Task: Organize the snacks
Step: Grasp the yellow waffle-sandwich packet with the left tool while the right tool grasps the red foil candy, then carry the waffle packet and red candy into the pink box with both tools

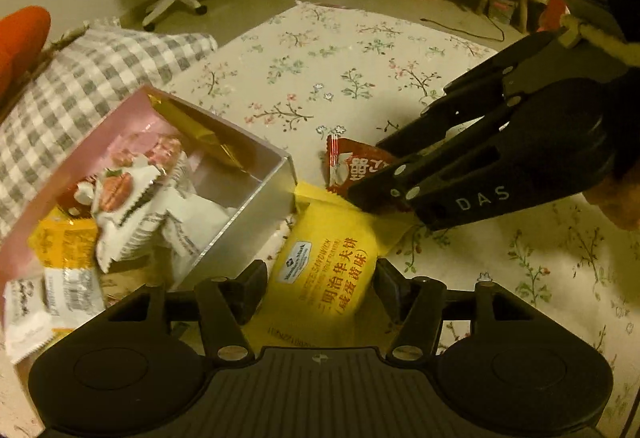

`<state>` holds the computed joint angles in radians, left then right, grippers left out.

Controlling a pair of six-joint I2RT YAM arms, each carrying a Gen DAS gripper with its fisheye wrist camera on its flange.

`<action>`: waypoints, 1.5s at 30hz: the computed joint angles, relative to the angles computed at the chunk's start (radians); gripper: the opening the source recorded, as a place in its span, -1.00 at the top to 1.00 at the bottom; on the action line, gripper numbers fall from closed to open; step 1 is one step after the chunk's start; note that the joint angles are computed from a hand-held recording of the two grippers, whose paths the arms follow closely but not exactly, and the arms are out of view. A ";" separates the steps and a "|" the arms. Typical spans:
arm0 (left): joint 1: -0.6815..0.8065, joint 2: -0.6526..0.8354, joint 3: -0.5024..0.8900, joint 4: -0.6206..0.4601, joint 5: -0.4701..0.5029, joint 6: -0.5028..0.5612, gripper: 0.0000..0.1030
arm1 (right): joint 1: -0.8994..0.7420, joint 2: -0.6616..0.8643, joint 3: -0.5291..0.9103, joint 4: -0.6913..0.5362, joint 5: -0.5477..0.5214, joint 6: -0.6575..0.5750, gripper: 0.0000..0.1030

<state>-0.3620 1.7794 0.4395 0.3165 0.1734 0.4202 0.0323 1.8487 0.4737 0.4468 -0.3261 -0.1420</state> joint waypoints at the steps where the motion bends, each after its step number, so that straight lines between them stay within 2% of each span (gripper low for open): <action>1: -0.003 0.008 -0.003 0.010 -0.004 -0.015 -0.10 | 0.001 0.004 0.002 0.001 0.000 -0.001 0.36; 4: -0.005 0.012 -0.030 0.052 -0.002 -0.061 -0.02 | 0.010 0.007 0.003 -0.003 0.016 -0.015 0.38; 9: 0.006 -0.018 -0.094 0.107 0.002 -0.169 0.23 | 0.020 -0.008 0.002 -0.022 0.029 -0.007 0.42; 14: 0.037 -0.096 -0.163 0.107 0.001 -0.229 0.26 | 0.004 -0.039 0.003 -0.067 0.010 0.026 0.42; 18: 0.121 -0.201 -0.198 0.030 0.052 -0.248 0.26 | -0.008 -0.084 -0.005 -0.104 -0.009 0.054 0.42; 25: 0.289 -0.442 -0.196 -0.196 0.103 -0.168 0.26 | 0.002 -0.167 -0.012 -0.156 -0.039 0.145 0.42; 29: 0.368 -0.495 -0.157 -0.274 0.112 -0.137 0.26 | 0.032 -0.190 0.006 -0.166 -0.047 0.225 0.42; 32: 0.415 -0.478 -0.112 -0.281 0.102 -0.136 0.26 | 0.057 -0.194 0.022 -0.161 -0.057 0.272 0.42; 35: 0.453 -0.443 -0.066 -0.273 0.093 -0.139 0.26 | 0.099 -0.175 0.066 -0.171 -0.022 0.302 0.42; 45: 0.465 -0.219 0.111 -0.180 -0.033 -0.157 0.25 | 0.195 -0.056 0.251 -0.199 0.080 0.360 0.42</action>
<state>0.1034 1.5602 0.5507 0.1367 0.1407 0.2634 0.2269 1.7923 0.7249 0.2475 -0.2464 0.2179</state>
